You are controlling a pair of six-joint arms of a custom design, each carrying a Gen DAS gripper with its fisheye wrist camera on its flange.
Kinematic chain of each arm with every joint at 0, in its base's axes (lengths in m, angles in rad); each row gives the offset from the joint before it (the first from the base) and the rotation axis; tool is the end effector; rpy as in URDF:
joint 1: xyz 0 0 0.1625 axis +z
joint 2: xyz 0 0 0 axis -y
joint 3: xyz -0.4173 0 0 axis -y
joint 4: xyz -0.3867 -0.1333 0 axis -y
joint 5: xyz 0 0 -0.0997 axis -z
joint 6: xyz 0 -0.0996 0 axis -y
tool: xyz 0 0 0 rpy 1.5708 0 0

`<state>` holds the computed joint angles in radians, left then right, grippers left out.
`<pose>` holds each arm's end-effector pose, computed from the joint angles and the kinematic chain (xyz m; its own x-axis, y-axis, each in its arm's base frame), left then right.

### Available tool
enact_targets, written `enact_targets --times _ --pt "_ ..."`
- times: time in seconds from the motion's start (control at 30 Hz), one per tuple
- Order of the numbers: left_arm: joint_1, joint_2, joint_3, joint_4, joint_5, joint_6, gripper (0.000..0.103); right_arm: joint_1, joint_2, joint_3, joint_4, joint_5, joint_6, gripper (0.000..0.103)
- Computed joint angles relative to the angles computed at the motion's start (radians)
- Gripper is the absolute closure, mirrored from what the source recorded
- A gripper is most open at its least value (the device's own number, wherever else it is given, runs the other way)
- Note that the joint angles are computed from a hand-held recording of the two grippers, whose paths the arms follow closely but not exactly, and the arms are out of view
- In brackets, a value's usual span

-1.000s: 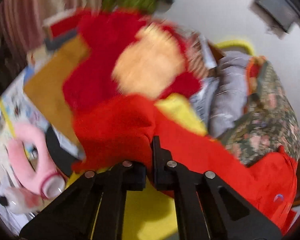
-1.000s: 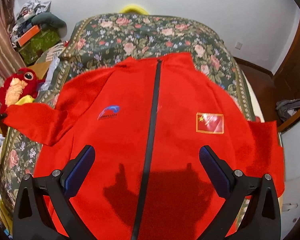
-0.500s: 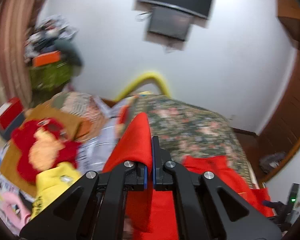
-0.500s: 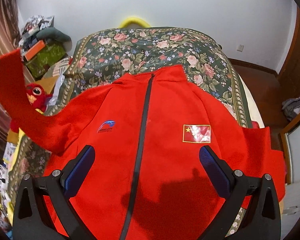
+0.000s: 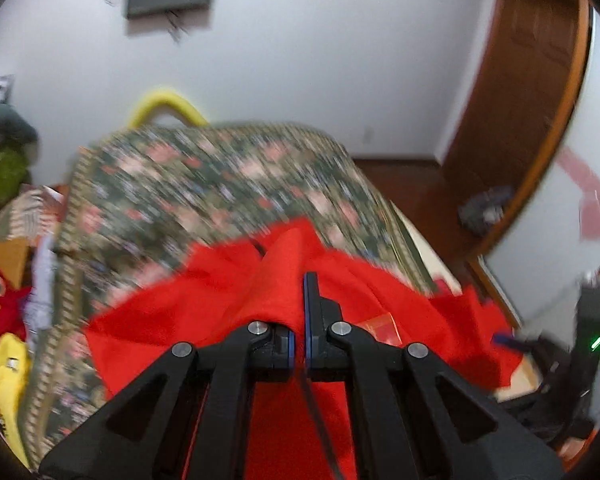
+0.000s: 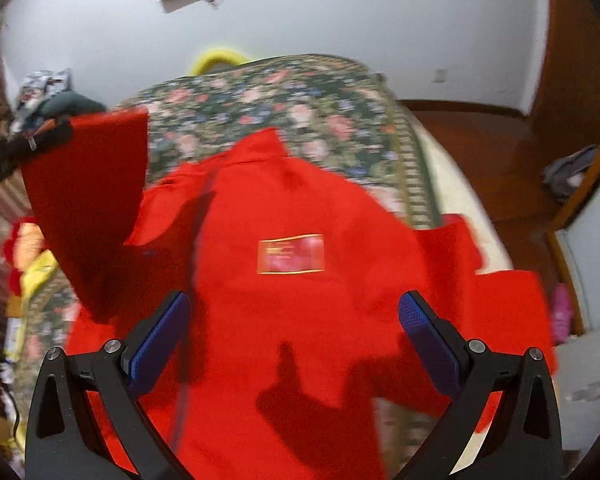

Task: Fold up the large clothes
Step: 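Lift the sleeve with the left tool, lay it across the jacket front, release, then grasp the other red sleeve with the right tool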

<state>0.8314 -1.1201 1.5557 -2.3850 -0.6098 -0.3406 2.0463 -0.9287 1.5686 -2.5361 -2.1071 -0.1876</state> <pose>-0.2765 -0.6222 0.3588 -0.8005 -0.0766 -0.5945 0.3806 0.7012 -0.6028 0.3855 -0.5686 0.2165 -0.7434 -0.4010 0.5353 -0.5826 0.7813 -0.2238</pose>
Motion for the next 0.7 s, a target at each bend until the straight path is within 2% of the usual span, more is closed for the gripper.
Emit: enact_targets --times 0.07,0.2,0.3,0.4,0.47,0.5,0.53,0.6,0.67,0.7 --pt "0.011 0.027 0.003 0.034 -0.051 -0.02 0.101 -0.01 -0.014 0.009 -0.013 -0.017 -0.021 0.0" --pt "0.025 0.072 0.021 0.116 -0.152 -0.084 0.101 -0.031 -0.048 0.011 0.038 0.008 -0.004 0.0" --pt "0.02 0.085 0.042 0.189 -0.177 -0.099 0.099 -0.029 -0.052 0.009 0.048 0.003 -0.012 0.0" --pt "0.007 0.077 0.048 0.301 -0.196 -0.121 0.085 -0.02 -0.055 0.02 0.037 -0.003 -0.026 0.0" --pt "-0.007 0.043 0.073 0.333 -0.221 -0.131 0.077 -0.012 -0.055 0.023 0.037 -0.003 -0.033 0.0" --pt "-0.019 0.017 0.091 0.345 -0.218 -0.138 0.068 -0.007 -0.055 0.025 0.037 -0.001 -0.037 0.0" --pt "-0.029 -0.005 0.107 0.352 -0.206 -0.148 0.055 -0.005 -0.055 0.027 0.036 0.002 -0.042 0.0" --pt "-0.053 -0.068 0.149 0.352 -0.166 -0.172 0.044 0.008 -0.051 0.029 0.037 0.002 -0.054 0.0" --pt "-0.071 -0.125 0.181 0.37 -0.121 -0.203 0.041 0.019 -0.046 0.03 0.034 -0.002 -0.067 0.0" --pt "-0.085 -0.16 0.195 0.417 -0.078 -0.24 0.038 0.025 -0.041 0.029 0.036 -0.004 -0.072 0.0"
